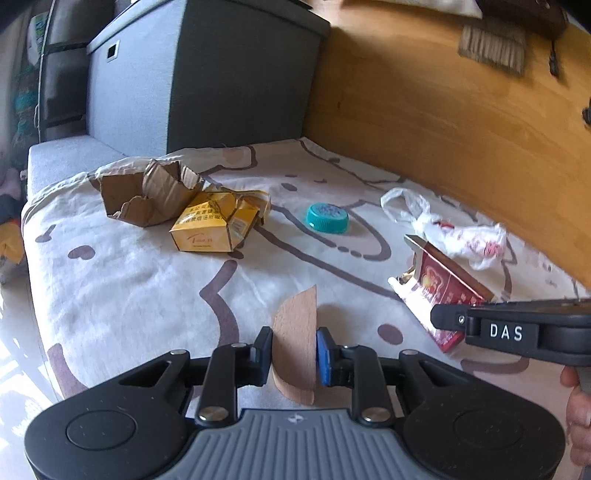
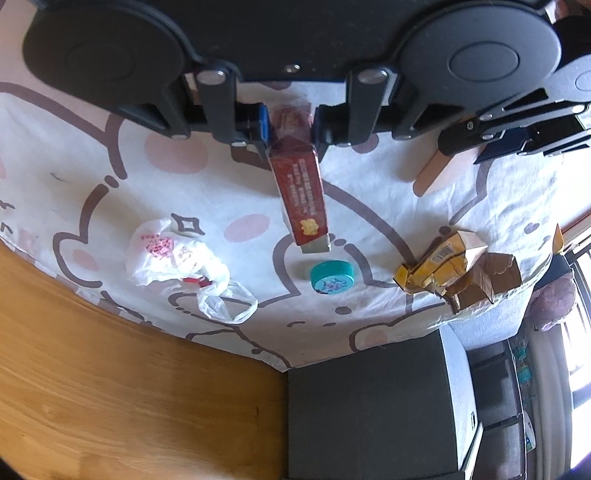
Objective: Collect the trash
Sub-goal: 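Carry the wooden stick and red box over the wastebasket with both grippers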
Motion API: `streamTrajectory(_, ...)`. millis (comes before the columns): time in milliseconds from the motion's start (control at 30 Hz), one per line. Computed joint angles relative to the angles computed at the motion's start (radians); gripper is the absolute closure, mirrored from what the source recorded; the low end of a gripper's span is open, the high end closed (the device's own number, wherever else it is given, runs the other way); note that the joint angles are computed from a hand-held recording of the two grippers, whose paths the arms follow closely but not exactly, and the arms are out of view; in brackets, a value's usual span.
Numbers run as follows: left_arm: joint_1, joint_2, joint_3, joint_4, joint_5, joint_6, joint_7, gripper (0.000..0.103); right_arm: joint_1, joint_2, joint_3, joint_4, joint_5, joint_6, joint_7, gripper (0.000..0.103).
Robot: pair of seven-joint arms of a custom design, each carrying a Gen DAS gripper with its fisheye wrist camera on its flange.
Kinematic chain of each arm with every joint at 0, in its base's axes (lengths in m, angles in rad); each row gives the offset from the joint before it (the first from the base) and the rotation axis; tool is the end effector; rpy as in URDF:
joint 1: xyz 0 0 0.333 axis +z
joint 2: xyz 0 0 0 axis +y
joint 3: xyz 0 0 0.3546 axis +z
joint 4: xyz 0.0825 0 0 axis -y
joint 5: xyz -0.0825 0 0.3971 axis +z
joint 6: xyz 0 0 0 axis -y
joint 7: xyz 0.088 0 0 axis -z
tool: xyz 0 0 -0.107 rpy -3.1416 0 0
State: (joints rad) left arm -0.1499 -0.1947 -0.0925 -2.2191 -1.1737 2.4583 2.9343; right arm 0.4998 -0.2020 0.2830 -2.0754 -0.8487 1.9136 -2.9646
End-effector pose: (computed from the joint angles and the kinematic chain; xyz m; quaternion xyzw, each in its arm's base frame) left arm 0.5142 -0.1293 0.5361 -0.3290 0.8227 -0.4562 0.0827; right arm 0.3948 0.3325 0.5756 -0.3926 0.8205 -0.3639 0.2006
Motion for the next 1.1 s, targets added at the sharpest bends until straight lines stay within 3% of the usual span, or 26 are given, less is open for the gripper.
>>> streamTrajectory(267, 0.009, -0.022, 0.019, 0.006, -0.060, 0.015, 0.018, 0.077, 0.013, 0.020, 0.023, 0.050, -0.065, -0.062, 0.021, 0.081)
streamTrajectory(600, 0.068, -0.030, 0.061, 0.040, -0.030, 0.027, -0.030, 0.077, 0.074, 0.125, 0.024, 0.191, -0.141, -0.134, 0.011, 0.081)
streamTrajectory(1100, 0.165, -0.022, 0.114, 0.061, 0.054, 0.023, -0.083, 0.077, 0.190, 0.316, -0.048, 0.390, -0.188, -0.038, -0.099, 0.081)
